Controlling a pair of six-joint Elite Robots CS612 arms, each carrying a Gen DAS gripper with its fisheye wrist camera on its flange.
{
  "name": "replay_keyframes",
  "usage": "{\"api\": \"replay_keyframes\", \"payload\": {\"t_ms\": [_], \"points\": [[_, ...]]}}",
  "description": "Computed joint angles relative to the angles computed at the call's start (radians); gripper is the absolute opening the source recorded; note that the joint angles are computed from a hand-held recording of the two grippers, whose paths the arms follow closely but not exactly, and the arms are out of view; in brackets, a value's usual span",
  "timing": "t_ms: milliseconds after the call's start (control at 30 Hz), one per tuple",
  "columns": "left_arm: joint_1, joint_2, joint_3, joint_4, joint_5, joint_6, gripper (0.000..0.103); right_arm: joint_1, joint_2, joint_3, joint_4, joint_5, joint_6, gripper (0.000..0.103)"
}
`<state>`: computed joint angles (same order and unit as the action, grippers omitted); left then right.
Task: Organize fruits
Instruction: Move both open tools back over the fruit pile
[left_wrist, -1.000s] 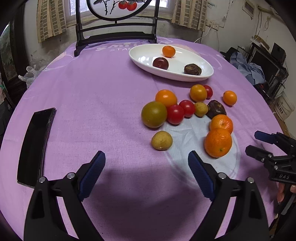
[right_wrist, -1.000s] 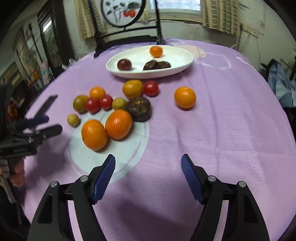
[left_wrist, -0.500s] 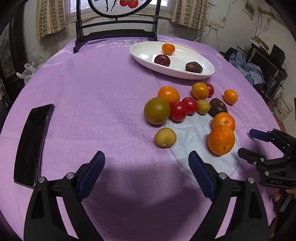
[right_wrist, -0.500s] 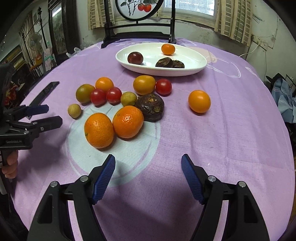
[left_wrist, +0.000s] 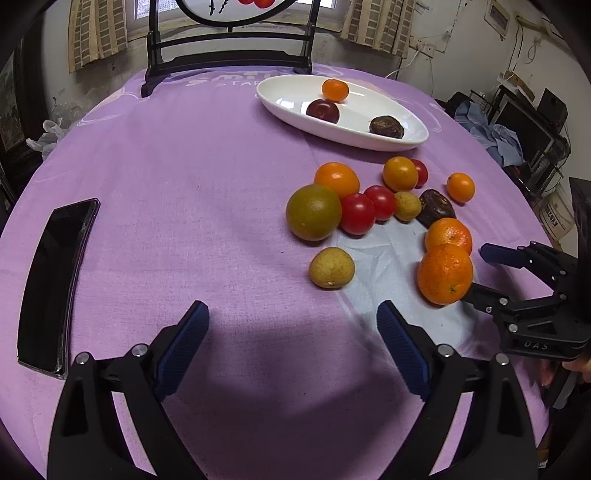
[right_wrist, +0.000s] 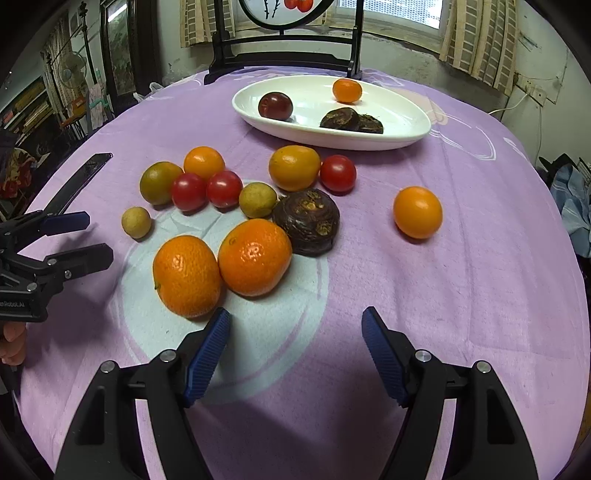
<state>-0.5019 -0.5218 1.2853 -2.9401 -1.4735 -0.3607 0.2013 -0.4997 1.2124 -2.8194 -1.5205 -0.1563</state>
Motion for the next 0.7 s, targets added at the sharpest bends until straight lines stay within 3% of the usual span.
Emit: {"api": "replay_keyframes", "payload": {"t_ms": [500, 600, 700], "points": [[0.005, 0.006, -0.009, 0.02, -0.01, -0.011, 0.091, 0.005, 0.038, -0.077, 0.034, 0.04, -0.018, 0.073], [0.003, 0.004, -0.006, 0.015, -0.002, -0.007, 0.091, 0.003, 0.041, -0.089, 0.041, 0.089, -0.016, 0.056], [0.004, 0.0, -0.002, 0.01, 0.0, -0.009, 0.091, 0.005, 0.043, -0.099, 0.05, 0.104, -0.007, 0.054]]}}
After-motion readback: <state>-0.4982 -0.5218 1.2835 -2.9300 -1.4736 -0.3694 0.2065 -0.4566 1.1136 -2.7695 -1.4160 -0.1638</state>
